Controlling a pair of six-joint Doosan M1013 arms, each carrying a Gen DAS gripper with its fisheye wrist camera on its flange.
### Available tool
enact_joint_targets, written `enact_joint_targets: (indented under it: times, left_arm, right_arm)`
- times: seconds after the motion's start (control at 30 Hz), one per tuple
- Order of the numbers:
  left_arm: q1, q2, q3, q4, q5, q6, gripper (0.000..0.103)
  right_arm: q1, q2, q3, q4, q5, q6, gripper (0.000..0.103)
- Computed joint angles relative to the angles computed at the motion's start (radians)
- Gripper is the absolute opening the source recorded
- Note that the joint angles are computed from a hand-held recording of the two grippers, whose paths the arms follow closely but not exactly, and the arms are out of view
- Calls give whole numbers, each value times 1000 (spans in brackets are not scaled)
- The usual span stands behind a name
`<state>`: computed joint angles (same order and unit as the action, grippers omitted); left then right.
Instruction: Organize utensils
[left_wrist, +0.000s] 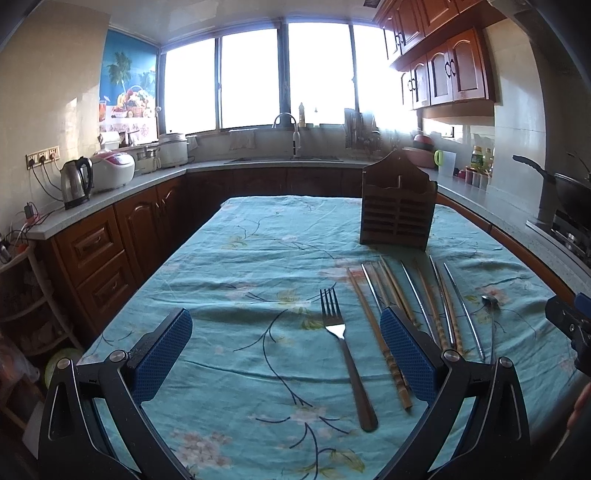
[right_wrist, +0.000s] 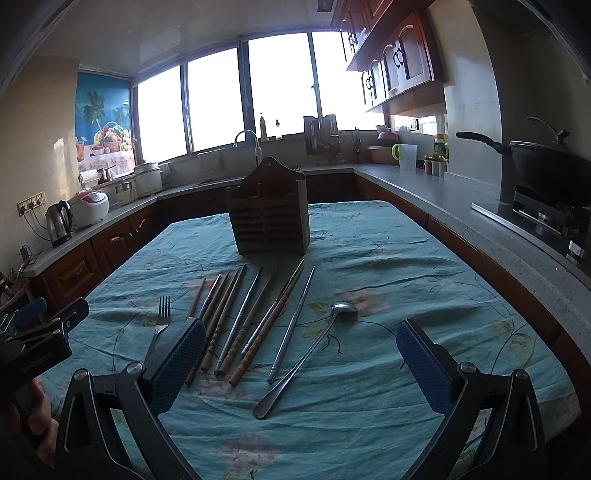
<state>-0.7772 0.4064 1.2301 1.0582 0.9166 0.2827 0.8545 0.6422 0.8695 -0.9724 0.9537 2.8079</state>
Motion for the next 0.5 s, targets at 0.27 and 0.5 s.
enact_joint_targets:
  times: [0.27,0.5]
  left_arm:
    - [44,34,-78,-214,-14,177,103]
    - [100,103,-190,-515,2,479,78]
  right_arm:
    - [-31,-10,1,118,-51,-41,103]
    - [-104,-7,-10,428,-128,-140,96]
